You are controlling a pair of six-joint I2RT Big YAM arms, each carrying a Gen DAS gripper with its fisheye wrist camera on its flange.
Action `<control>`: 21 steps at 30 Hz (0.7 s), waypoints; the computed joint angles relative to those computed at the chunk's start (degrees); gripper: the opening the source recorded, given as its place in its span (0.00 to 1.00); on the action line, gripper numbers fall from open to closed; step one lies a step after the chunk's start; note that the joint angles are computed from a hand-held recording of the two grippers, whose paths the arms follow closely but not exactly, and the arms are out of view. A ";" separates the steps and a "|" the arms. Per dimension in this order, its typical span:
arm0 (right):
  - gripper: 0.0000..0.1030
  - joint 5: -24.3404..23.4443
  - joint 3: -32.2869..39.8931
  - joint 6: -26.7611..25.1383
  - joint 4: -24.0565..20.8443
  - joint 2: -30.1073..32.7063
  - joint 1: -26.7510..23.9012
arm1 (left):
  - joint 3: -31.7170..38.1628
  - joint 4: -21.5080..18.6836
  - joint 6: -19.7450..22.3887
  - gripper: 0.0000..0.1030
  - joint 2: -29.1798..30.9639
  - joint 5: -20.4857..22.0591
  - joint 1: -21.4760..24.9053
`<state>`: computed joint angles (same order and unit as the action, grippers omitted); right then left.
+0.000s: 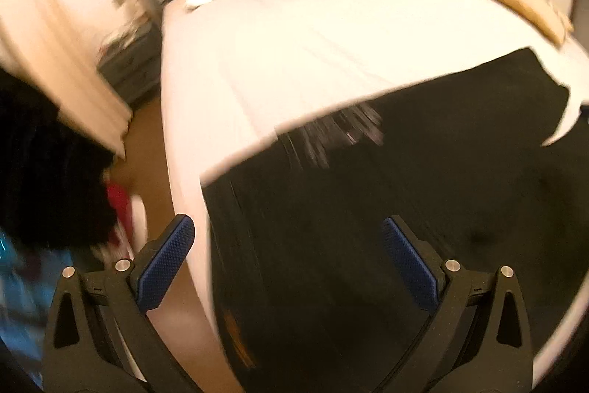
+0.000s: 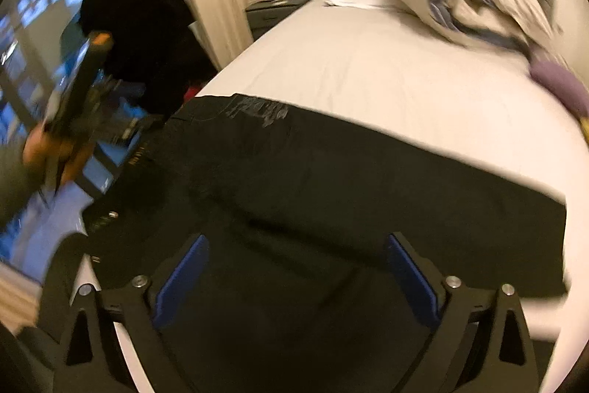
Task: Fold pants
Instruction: 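Reach both tools to the jeans hem and close both grippers on it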
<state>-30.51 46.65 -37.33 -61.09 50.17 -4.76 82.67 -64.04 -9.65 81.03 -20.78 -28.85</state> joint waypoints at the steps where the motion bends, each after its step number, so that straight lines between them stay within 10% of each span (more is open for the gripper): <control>1: 0.94 -0.70 1.14 -1.04 0.83 2.57 -0.16 | 2.47 0.75 4.26 1.00 2.80 2.18 2.18; 5: 0.80 -0.43 6.05 -2.67 3.88 13.00 0.74 | 11.77 -1.53 14.67 1.00 12.29 10.79 7.29; 11: 0.73 -0.83 10.46 -7.66 5.45 22.48 1.73 | 24.16 -11.32 25.03 0.74 24.08 21.96 10.44; 21: 0.73 0.78 15.20 -16.82 3.20 29.91 4.83 | 38.13 -23.36 24.32 0.40 36.93 36.26 16.08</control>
